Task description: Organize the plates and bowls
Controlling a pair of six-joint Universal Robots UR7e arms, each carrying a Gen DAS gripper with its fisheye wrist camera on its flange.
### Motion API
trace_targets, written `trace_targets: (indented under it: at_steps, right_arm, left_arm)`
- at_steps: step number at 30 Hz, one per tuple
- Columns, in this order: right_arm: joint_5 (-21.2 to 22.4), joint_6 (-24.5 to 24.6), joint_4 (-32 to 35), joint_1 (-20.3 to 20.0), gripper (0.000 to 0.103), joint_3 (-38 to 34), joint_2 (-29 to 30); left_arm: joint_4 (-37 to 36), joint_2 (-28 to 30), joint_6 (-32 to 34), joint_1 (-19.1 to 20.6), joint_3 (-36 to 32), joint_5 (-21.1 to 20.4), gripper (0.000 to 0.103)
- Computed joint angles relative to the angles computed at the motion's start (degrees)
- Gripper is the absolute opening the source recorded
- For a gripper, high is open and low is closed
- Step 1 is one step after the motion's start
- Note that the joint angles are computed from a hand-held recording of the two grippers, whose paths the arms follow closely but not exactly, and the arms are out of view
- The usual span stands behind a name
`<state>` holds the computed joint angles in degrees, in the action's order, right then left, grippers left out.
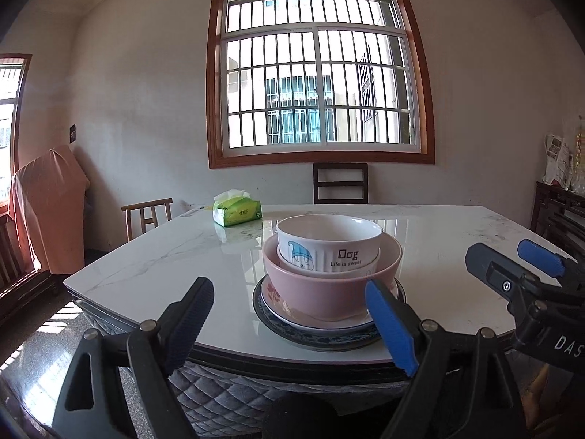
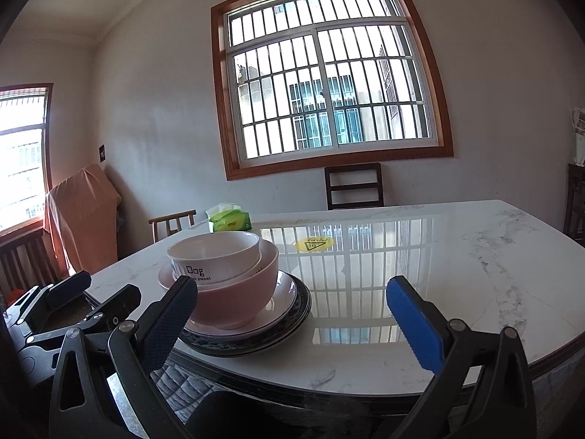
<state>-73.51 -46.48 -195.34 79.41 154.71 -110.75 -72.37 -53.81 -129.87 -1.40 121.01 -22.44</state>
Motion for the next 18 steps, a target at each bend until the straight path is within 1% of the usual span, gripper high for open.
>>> trace_targets:
  at_steps: [2, 5, 9, 13, 18]
  right_arm:
    - [0.32, -0.19, 0.28, -0.21, 0.103, 0.16, -0.31]
    - [0.71, -0.29, 0.33, -0.48, 0.103, 0.4, -0.82]
    - [0.95, -0.1, 1.73, -0.9, 0.103, 0.36, -1.87]
    - [0.89, -0.03, 2.3, -1.08, 0.103, 0.36, -2.64]
    - [0.3, 0.23, 3.76, -1.3, 0.103, 0.1, -3.11]
  left_arm:
    - [0.67, 0.25, -0.43, -0.07, -0.17, -0.05, 0.09]
    - [2.74, 1.46, -1.04, 0.3, -1.76, -1.77, 0.092]
    - [-0.91, 0.48, 1.2, -0.39, -0.04, -0.48, 0.092]
    - [0.0, 0.04, 0.08, -0.5, -0.15, -0.62, 0.092]
    - [-1.49, 0.17, 1.53, -0.15, -0.15, -1.14, 0.092]
